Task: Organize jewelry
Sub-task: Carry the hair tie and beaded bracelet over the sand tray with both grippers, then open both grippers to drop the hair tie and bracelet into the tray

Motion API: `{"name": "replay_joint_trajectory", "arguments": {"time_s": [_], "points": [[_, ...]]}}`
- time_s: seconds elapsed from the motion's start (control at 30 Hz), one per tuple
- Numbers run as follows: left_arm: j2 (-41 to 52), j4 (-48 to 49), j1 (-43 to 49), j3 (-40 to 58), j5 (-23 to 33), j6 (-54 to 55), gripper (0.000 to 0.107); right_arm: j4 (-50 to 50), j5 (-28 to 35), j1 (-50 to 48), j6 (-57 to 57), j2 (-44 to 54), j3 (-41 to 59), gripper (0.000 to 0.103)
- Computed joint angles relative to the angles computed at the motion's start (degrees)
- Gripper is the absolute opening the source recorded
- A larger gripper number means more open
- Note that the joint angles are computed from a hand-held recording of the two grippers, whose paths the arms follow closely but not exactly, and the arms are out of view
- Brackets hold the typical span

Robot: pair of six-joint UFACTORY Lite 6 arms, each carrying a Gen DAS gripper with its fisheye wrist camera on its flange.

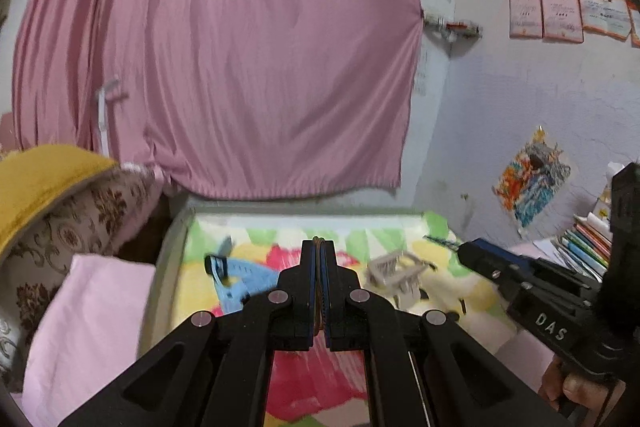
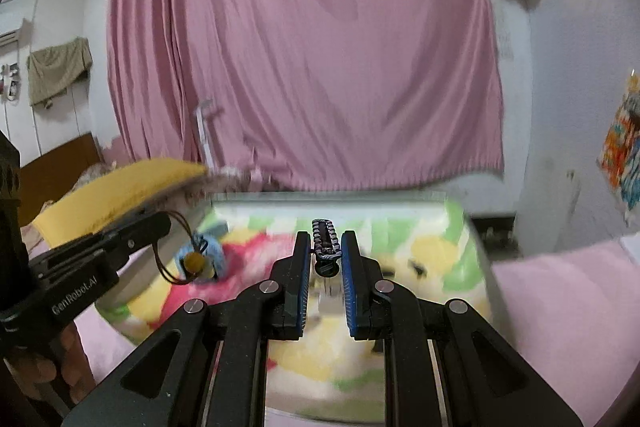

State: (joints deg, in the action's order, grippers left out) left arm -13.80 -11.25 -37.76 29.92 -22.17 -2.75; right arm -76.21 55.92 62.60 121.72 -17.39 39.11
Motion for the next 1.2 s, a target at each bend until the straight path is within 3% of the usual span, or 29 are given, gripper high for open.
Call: {"name": "replay_joint_trajectory", "arguments": {"time_s": [0.13,0.23,0.37,0.43,0.77,0.87,0.93,1.07,1.2], "points": [[2.9,9.1,1.9,2.4,5.0,-8.2,0.003,3.3,-7.9,-3.9,-2.2,-1.5,-2.3,0.014],[6.6,22.1,3.5,5.3,9.3,-21.0,0.003,4.9,-12.7,-5.8,-2.8,-1.2,-3.5,0.014],[9.6,26.4,3.1,7.5,12.8,-25.1,0.003,6.0,-18.2,-8.1,-4.2,0.1,-4.0,0.014],[10.5,31.8,3.4,8.0,13.5,-30.1,0.003,6.5,-19.0,-8.2,-5.3,1.1,-3.3,0.014],[12.2,35.4,3.2,9.4,16.4,-33.5,0.003,12.2,-23.6,-9.9,-12.2,3.6,-1.5,0.014],[12.4,40.6,3.8,9.7,16.7,-39.1,0.004,12.8,-23.5,-10.0,-12.7,4.1,-1.0,0.014],[12.7,42.2,4.3,9.8,16.7,-40.9,0.007,13.1,-23.4,-10.0,-12.8,4.4,-0.9,0.016],[11.9,51.7,5.1,9.2,15.6,-50.6,0.025,12.9,-22.5,-9.0,-11.6,3.7,-1.2,0.033],[8.9,45.7,4.9,6.8,14.3,-44.6,0.039,11.5,-17.7,-5.4,-9.3,2.5,-1.2,0.035]]}}
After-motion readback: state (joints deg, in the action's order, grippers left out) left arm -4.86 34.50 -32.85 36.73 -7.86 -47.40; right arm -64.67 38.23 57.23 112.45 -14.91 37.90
